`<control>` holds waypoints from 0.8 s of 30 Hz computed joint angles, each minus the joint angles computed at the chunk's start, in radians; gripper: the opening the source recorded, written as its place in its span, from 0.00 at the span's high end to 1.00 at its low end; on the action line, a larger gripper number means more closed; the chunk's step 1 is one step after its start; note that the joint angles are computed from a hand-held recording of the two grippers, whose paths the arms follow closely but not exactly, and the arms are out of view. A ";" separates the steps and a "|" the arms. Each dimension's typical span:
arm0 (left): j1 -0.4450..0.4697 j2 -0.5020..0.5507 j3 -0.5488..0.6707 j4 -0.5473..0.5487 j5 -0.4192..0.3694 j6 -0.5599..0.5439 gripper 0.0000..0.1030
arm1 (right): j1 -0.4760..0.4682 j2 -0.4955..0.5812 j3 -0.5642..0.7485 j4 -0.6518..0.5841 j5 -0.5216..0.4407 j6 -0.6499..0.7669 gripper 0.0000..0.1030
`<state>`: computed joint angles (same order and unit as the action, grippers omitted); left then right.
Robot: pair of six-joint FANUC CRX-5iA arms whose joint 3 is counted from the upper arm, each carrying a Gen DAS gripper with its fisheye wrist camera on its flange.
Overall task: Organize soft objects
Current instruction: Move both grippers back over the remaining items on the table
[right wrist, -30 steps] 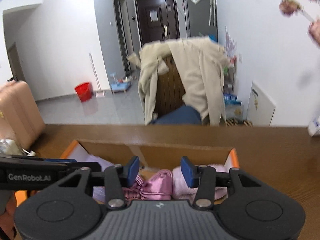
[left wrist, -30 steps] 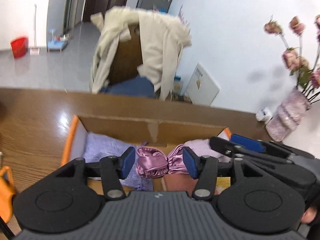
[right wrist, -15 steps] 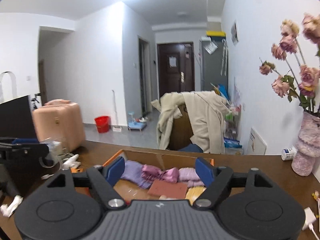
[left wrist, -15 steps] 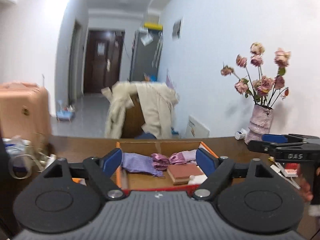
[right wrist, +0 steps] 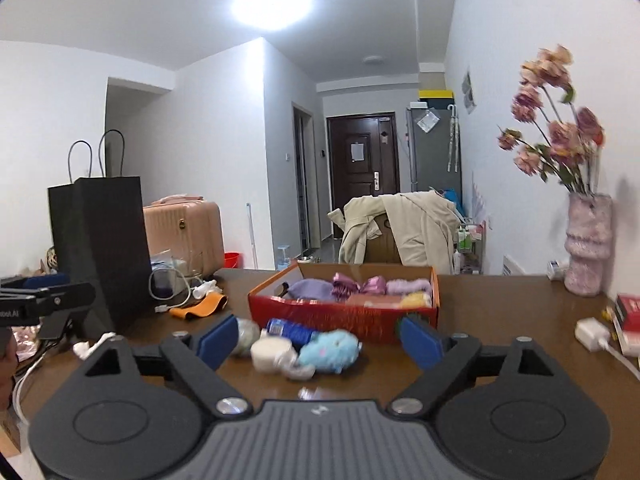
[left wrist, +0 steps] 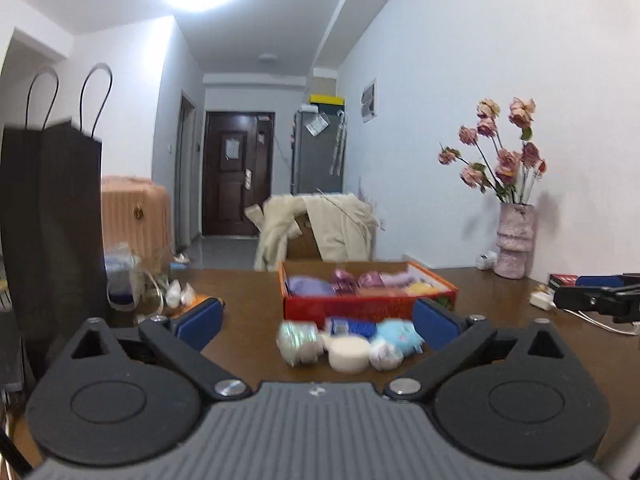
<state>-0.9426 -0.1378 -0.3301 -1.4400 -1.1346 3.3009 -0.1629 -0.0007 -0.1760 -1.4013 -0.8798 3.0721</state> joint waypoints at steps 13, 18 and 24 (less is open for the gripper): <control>0.238 0.043 -0.010 0.191 0.222 -0.024 0.00 | 0.106 0.066 -0.014 0.097 0.100 -0.078 0.09; 0.375 0.117 0.049 0.298 0.326 -0.122 0.00 | 0.179 0.156 0.075 0.193 0.100 -0.173 0.15; 0.488 0.210 0.129 0.360 0.422 -0.233 0.00 | 0.266 0.289 0.254 0.262 0.083 -0.256 0.32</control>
